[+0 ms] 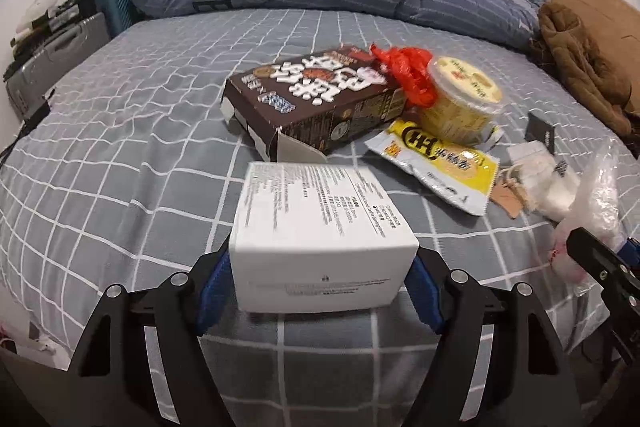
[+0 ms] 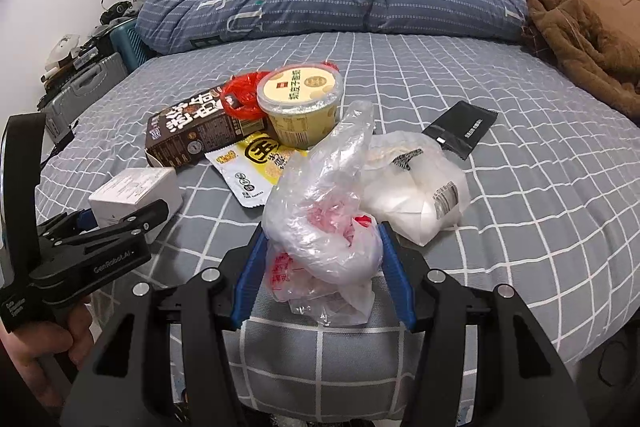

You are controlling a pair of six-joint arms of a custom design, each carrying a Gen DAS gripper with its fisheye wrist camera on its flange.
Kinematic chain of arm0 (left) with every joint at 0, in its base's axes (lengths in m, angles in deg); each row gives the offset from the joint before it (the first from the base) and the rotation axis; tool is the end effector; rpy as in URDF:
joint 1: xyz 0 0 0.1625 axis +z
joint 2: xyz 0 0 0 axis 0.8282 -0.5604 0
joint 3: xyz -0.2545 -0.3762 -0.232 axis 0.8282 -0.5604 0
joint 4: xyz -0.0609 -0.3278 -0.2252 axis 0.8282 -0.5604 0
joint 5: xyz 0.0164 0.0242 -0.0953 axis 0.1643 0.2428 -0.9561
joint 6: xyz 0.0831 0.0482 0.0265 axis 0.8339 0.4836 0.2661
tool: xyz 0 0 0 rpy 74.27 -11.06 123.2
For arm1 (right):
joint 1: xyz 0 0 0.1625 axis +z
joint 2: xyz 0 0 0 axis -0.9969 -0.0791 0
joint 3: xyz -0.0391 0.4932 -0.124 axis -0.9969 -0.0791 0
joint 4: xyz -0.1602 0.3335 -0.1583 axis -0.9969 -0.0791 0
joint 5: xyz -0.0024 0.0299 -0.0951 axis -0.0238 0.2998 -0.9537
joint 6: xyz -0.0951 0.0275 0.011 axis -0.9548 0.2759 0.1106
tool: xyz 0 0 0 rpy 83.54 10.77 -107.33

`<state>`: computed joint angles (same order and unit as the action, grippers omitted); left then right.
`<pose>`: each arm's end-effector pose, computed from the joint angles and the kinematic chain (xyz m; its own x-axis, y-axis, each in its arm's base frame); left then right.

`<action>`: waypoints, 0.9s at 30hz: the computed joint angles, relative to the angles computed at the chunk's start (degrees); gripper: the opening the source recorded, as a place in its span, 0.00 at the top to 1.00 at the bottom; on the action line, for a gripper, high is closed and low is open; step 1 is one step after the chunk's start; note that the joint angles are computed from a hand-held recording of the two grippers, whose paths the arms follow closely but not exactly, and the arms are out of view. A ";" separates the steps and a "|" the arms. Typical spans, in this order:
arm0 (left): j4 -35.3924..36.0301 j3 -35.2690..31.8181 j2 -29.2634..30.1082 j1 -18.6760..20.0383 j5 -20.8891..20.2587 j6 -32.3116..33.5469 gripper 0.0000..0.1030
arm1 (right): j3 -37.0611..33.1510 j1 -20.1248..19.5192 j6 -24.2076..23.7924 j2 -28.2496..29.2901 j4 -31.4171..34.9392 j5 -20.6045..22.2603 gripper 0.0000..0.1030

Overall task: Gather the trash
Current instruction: 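Grasp the white box with the left tool while the right tool grasps the clear plastic bag, then carry the white box and plastic bag down over the trash bin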

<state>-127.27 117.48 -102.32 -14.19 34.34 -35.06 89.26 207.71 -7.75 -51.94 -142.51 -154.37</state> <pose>-0.2048 -0.4759 0.3163 -0.7232 -0.0556 -0.6884 0.4334 0.7395 -0.5151 0.4314 -0.5608 0.1328 -0.7981 -0.1089 0.5925 -0.4807 0.7080 -0.5174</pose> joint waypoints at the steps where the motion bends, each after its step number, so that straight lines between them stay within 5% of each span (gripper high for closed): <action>1: 0.76 -0.12 -0.57 -0.45 -0.39 -0.38 0.31 | -0.08 0.35 -0.29 -0.15 0.09 -0.37 0.50; 27: 25.40 4.74 -13.44 -14.21 -5.86 -21.52 0.31 | 8.57 5.92 5.82 -5.70 1.40 -2.21 0.50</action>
